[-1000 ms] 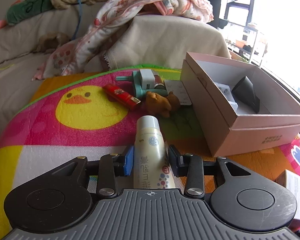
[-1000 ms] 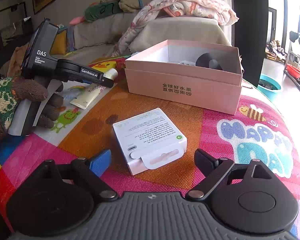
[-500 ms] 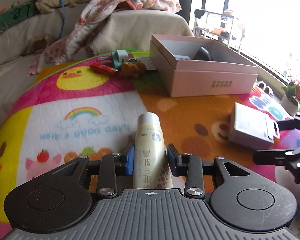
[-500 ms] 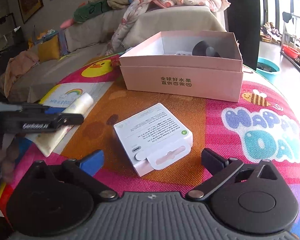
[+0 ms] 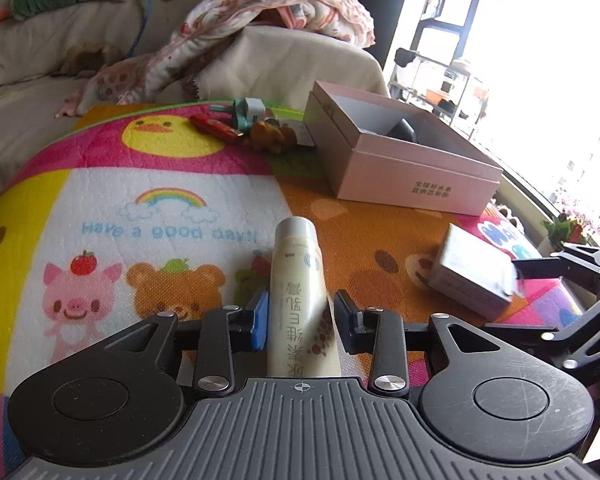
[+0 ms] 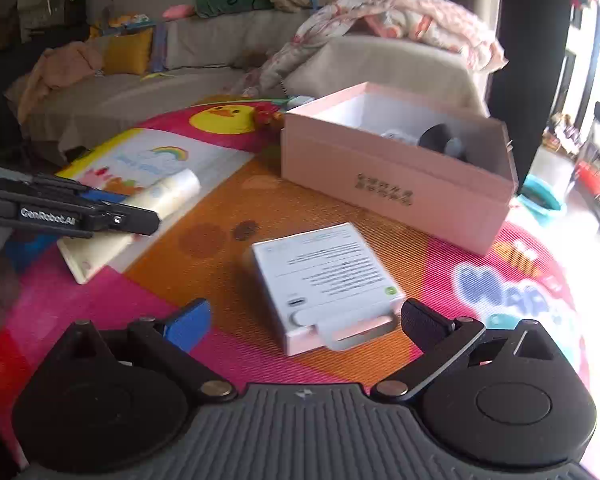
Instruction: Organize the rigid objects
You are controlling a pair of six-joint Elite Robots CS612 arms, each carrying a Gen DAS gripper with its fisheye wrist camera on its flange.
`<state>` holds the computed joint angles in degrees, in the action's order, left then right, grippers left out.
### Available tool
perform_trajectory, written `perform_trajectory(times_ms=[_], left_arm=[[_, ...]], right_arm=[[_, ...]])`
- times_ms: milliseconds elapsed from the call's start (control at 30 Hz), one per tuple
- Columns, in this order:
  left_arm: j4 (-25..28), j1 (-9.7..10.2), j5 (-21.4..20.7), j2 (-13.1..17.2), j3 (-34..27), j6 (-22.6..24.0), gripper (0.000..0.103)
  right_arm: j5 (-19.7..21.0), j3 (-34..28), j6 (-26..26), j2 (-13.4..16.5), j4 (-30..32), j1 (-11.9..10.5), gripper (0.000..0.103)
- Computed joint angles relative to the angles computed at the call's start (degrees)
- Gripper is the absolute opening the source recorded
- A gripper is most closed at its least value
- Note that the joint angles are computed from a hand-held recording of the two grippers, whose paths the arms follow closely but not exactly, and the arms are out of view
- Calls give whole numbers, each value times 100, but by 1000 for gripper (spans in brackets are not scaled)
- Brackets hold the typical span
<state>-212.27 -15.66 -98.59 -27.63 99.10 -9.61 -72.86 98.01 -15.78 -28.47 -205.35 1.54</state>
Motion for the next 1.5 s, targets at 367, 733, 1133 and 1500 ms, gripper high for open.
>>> perform_trajectory(times_ms=[367,733,1133,1500], left_arm=[[181,-142,454,-50,-15,158,34],[-115,-201,24,10,50,1123,29],[-615,-187,-770,-368,-1,1465,29],[42,-63,-1316,94,-2202,-147,29]], right_arm=[[-172,-241,170,105,-360,100,101],[-335,-275,-96,48,236,158,69],[-283,413,230,-406,-1267,-145,69],[-1136,-826,750,-280,-1528,-114,69]])
